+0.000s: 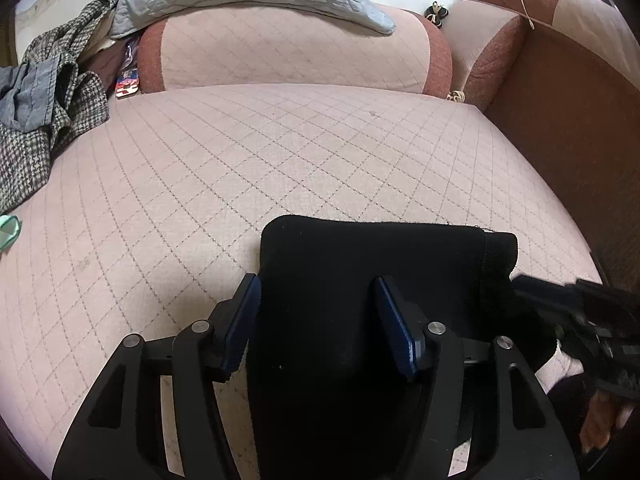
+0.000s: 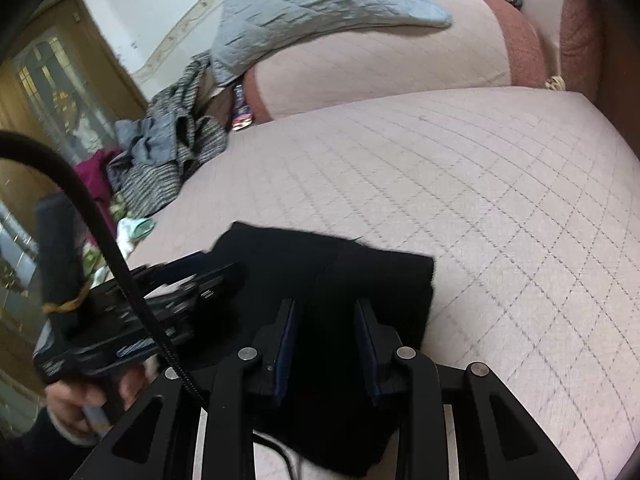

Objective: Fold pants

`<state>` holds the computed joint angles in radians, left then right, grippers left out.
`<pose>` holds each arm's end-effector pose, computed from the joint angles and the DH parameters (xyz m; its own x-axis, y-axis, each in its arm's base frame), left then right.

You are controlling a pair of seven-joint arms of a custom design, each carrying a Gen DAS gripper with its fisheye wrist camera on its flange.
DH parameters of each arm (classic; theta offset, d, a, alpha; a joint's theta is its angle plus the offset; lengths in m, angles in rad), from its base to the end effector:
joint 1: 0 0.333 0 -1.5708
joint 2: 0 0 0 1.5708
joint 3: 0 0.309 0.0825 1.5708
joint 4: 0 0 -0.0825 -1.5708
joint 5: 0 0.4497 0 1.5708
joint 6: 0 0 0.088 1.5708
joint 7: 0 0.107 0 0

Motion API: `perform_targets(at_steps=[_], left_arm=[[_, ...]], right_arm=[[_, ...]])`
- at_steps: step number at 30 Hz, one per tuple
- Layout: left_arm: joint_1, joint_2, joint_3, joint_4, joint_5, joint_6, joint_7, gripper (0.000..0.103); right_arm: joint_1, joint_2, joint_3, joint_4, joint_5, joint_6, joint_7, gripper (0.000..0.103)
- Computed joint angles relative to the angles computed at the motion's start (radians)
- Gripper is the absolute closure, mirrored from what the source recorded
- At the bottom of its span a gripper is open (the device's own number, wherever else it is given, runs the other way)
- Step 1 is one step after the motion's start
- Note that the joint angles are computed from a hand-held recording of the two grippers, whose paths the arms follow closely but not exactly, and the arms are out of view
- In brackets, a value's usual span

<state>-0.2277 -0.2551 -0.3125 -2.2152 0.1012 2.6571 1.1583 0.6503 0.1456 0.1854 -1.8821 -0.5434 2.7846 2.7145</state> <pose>0.4978 -0.3128 0.5250 -0.2486 -0.9641 0.0928 -0.7599 0.1347 -0.6359 0.4566 0.5318 0.4815 0.2382 -0.9079 -0.3450 -0.7654 0.0432 -0.6421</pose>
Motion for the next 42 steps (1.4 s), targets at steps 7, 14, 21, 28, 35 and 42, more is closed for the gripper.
perform_targets(at_steps=[7,14,21,28,35,42], left_arm=[[0.01,-0.057,-0.022,-0.028,0.053,-0.024,-0.047,0.044],[0.012,-0.12,-0.034,-0.083,0.033,-0.046,-0.088,0.044],[0.009,-0.118,-0.04,-0.107,0.021,-0.039,-0.105,0.043],[0.01,-0.124,-0.048,-0.108,0.045,-0.038,-0.124,0.044],[0.006,-0.172,-0.018,-0.137,0.004,-0.021,-0.093,0.044],[0.028,-0.186,0.011,-0.152,-0.077,-0.014,-0.065,0.044]], right_arm=[[0.032,-0.011,0.02,0.013,-0.03,-0.086,-0.01,0.068],[0.036,-0.033,0.026,-0.019,-0.028,-0.106,0.049,0.068],[0.031,-0.055,0.038,-0.049,-0.023,-0.132,0.075,0.068],[0.031,-0.056,0.043,-0.049,-0.038,-0.15,0.086,0.068],[0.009,-0.109,0.039,-0.096,-0.01,-0.11,0.123,0.06],[-0.026,-0.127,0.037,-0.129,-0.013,-0.086,0.222,0.053]])
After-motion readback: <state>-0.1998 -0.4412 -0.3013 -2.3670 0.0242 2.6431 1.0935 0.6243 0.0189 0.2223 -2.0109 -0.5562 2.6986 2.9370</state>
